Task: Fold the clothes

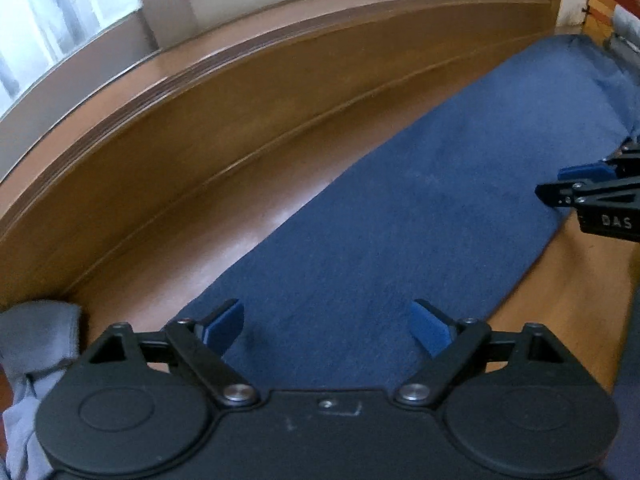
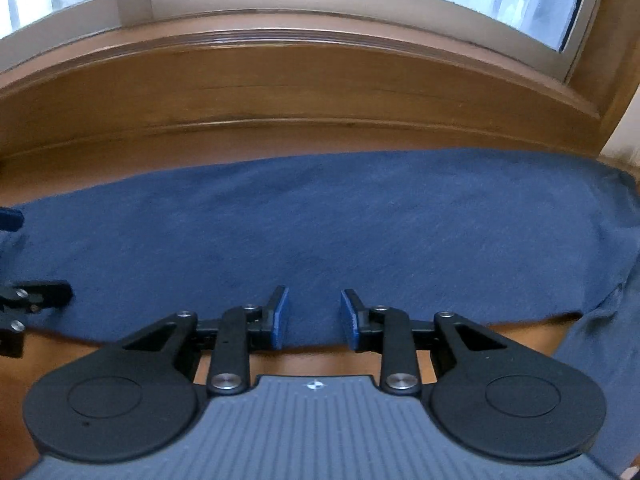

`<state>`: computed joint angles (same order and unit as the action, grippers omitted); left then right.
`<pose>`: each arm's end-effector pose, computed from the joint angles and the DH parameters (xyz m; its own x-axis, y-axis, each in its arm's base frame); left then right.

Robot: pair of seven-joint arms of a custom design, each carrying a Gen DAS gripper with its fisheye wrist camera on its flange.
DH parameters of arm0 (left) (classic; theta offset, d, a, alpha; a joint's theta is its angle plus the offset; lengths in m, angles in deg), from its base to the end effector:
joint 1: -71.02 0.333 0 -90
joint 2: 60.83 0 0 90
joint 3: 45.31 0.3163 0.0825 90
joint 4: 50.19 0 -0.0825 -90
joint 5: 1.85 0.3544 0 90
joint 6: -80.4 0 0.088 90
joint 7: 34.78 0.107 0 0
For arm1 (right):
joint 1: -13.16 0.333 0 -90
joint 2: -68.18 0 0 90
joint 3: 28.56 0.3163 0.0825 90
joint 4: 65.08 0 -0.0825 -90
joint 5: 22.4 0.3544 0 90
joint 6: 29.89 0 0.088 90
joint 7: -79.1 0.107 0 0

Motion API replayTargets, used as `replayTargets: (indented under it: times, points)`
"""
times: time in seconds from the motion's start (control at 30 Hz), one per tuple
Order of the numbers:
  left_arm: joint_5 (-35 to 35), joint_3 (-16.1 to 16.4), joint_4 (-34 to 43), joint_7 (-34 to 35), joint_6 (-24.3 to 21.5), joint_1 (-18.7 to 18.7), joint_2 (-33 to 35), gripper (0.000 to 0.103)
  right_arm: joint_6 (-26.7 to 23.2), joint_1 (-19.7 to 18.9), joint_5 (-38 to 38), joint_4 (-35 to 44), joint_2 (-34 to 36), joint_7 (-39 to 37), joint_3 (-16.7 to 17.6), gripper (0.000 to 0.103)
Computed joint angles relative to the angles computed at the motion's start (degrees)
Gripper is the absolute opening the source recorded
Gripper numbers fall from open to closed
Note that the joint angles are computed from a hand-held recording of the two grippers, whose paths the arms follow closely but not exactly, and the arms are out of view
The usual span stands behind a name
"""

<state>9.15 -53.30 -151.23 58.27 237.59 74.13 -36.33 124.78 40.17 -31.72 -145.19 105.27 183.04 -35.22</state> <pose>0.6709 -0.0523 0.4050 -0.2257 -0.9660 -0.1265 -0.8159 0.2584 -0.5173 0.6871 0.2855 0.4170 0.2565 -0.9644 0.0649 -0.7449 -0.2400 -0.6226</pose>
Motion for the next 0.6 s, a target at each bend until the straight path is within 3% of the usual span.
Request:
replayTargets:
  times: [0.13,0.33,0.5,0.6]
  points:
    - [0.8,1.0,-0.8,-1.2,-2.0,-0.2,-1.3,0.098,-1.4,-1.8,3.1,0.4,-0.3,-3.1,3.0,0.033]
    - [9.8,5.6,-7.6,-8.1,1.6,-2.5,-5.9,0.103,0.4,-1.2,4.9,-4.4,-3.1,-6.2,4.7,0.034]
    - [11.1,5.3,-7.2,-11.1,0.0,-1.4,-6.3,0.103,0.2,-2.3,7.9,-4.9,-3.8,-13.3,7.8,0.034]
    - [10.9,4.7,-7.0,-11.8,-0.6,-1.0,-6.5,0.095,1.6,-6.7,15.8,-7.7,-6.0,-19.2,12.6,0.034]
